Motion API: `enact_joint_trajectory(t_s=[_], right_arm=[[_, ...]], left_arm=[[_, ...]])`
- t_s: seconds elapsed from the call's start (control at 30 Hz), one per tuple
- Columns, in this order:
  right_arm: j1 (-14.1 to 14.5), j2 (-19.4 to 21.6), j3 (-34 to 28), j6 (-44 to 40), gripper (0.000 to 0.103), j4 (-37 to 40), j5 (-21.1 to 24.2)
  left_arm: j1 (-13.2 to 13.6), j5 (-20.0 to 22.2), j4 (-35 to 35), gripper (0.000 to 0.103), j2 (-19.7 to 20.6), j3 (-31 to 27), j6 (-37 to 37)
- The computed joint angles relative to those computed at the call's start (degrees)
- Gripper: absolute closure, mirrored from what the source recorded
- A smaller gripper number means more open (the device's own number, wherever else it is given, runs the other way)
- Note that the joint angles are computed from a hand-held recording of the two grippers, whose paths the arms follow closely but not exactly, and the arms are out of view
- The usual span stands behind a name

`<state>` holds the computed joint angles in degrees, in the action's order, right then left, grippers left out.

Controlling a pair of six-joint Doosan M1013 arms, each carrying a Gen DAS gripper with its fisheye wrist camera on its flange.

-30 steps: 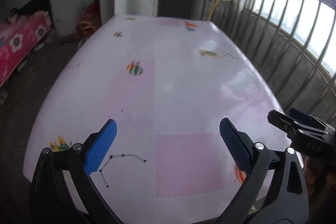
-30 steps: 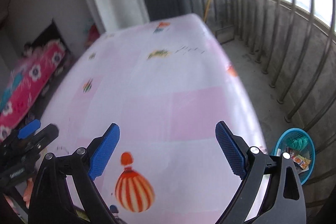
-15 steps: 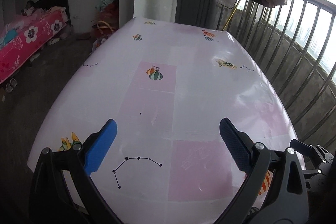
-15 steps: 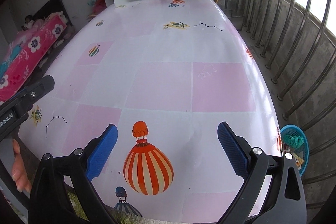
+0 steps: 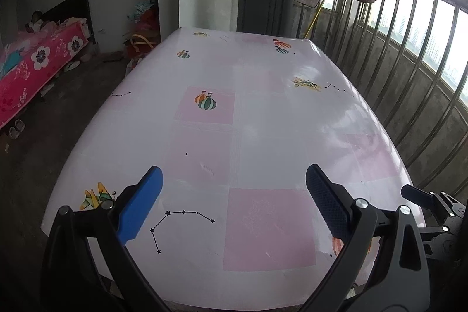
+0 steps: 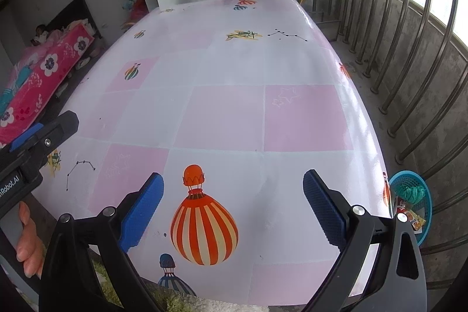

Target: Collect trash

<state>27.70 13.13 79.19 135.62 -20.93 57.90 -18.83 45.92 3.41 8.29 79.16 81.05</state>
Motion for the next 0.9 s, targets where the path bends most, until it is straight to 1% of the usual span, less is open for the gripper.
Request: enact_joint_trajectory(t_s=[0.2, 0.3, 0.37, 0.43, 0.9], right_arm=[[-0.57, -0.37, 0.34, 0.3, 0.01, 0.96, -0.43], [-0.55, -0.48, 0.4, 0.51, 0.01, 0.56, -0.47], [-0.4, -0.47, 0.4, 0.67, 0.01, 0.24, -0.41], [-0.34, -0.48, 0.38, 0.44, 0.01, 0.21, -0.33], [-0.14, -0.48, 0.16, 1.12, 0.01, -0.41, -0.02]], left_arm=[[0.17, -1.26, -5.19, 0.009, -0.51, 0.82, 4.72], [0.35, -0.57, -7.63, 0.009, -0.38, 0.75, 7.33], [0.9, 0.29, -10.78, 0.009, -0.18, 0.57, 9.51], [1.25, 0.29, -12.37, 0.009, -0.06, 0.55, 10.09], [1.56, -0.85, -10.9, 0.009, -0.45, 1.07, 7.21]])
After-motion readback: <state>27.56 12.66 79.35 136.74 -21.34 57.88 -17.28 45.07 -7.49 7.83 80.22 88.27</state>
